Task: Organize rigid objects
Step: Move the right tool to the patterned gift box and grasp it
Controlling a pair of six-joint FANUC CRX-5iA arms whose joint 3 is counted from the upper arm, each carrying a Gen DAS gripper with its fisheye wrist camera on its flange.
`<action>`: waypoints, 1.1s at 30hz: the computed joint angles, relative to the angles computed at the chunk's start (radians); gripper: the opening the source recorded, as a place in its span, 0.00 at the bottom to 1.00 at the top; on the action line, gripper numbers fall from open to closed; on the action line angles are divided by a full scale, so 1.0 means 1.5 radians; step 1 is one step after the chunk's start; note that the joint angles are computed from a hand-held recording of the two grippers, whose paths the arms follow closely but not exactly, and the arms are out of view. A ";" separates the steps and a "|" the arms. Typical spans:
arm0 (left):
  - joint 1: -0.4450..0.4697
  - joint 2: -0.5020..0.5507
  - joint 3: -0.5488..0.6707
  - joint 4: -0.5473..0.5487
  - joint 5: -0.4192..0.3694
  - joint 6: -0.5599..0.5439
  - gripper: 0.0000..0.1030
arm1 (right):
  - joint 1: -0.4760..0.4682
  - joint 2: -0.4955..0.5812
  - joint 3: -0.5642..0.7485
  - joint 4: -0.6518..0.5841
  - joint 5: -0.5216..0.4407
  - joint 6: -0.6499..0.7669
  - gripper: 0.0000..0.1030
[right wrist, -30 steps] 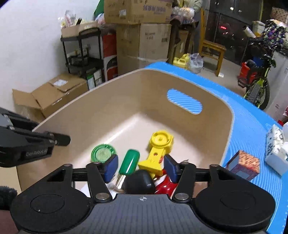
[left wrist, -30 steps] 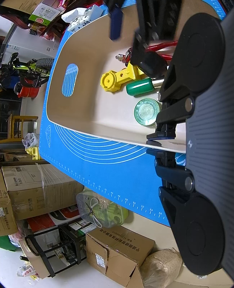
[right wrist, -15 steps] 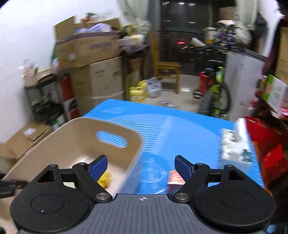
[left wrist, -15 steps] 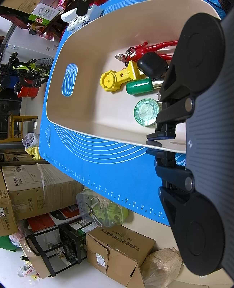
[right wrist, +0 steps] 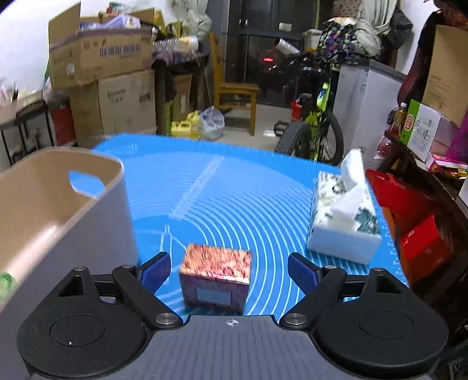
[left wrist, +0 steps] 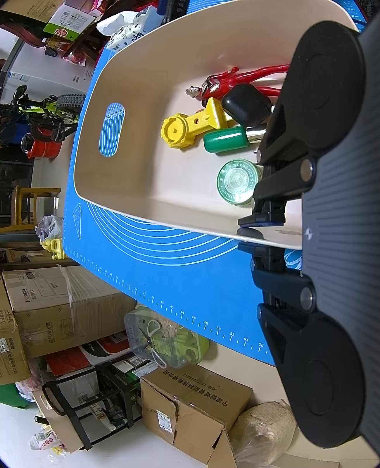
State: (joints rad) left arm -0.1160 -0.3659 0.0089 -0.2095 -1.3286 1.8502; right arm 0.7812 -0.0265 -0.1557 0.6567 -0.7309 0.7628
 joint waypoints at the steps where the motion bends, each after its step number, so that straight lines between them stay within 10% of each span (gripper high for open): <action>1: -0.002 0.001 0.001 -0.002 0.000 0.001 0.12 | -0.002 0.004 0.001 -0.005 0.002 0.003 0.86; 15: -0.006 0.002 0.003 -0.004 -0.003 0.003 0.12 | 0.003 0.061 0.007 0.057 0.020 -0.085 0.85; 19: -0.006 0.002 0.004 -0.003 -0.003 0.002 0.12 | 0.007 0.075 0.014 0.089 0.003 -0.125 0.61; 33: -0.004 0.004 0.006 0.001 -0.004 0.005 0.11 | 0.018 0.030 -0.007 0.152 -0.022 -0.180 0.61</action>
State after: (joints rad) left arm -0.1222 -0.3605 0.0173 -0.2078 -1.3344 1.8578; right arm 0.8083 0.0180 -0.1662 0.8851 -0.7643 0.4935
